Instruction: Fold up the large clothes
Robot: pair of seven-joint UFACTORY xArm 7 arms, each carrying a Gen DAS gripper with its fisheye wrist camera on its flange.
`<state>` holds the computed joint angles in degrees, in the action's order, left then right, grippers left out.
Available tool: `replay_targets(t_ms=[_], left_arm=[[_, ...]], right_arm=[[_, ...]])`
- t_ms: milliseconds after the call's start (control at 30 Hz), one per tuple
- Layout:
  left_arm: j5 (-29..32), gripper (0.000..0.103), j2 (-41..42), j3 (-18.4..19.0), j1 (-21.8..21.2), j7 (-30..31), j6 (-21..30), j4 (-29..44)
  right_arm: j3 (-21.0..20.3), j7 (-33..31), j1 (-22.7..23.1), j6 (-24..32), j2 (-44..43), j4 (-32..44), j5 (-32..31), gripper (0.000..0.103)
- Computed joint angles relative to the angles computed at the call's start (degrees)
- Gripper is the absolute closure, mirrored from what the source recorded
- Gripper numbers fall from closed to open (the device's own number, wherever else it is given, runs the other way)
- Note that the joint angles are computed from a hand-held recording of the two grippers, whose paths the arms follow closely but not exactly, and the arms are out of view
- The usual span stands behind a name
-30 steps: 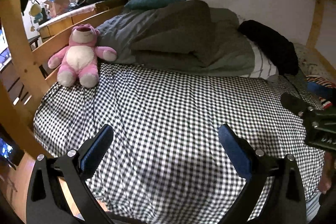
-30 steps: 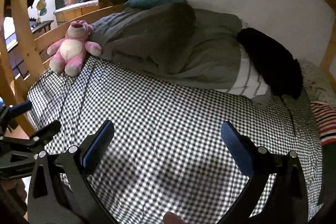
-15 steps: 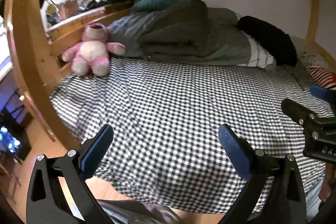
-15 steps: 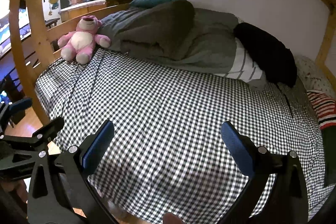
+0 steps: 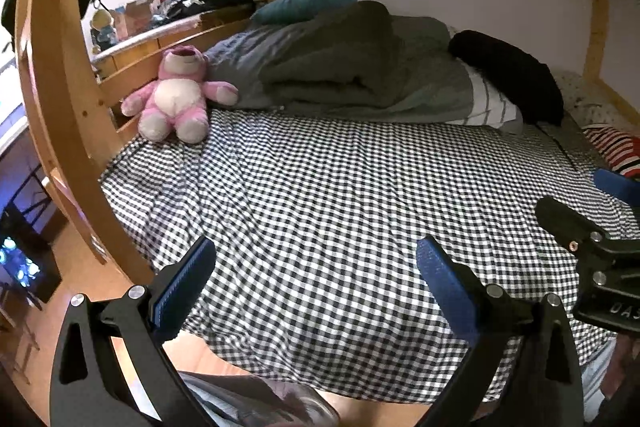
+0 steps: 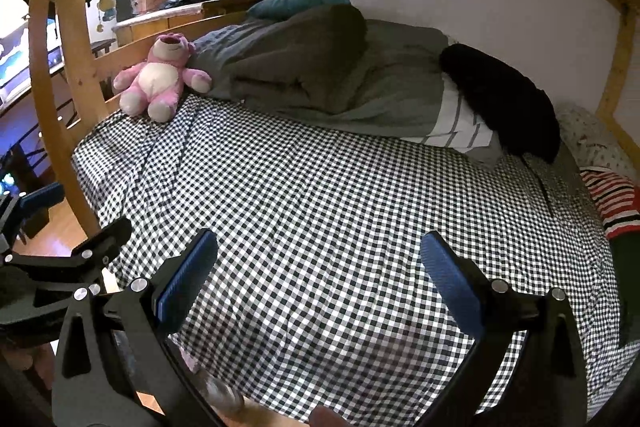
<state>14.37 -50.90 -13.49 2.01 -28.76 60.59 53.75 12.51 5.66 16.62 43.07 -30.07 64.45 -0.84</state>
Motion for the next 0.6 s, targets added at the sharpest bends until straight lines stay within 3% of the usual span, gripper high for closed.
replay_targets(t_ms=[600], left_arm=[[1.57,0.004,-0.23,-0.46,0.37,-0.05,0.28,-0.25]], right_arm=[[-0.15,-0.92,1.27,-0.35,-0.76,-0.8,1.38,0.003]])
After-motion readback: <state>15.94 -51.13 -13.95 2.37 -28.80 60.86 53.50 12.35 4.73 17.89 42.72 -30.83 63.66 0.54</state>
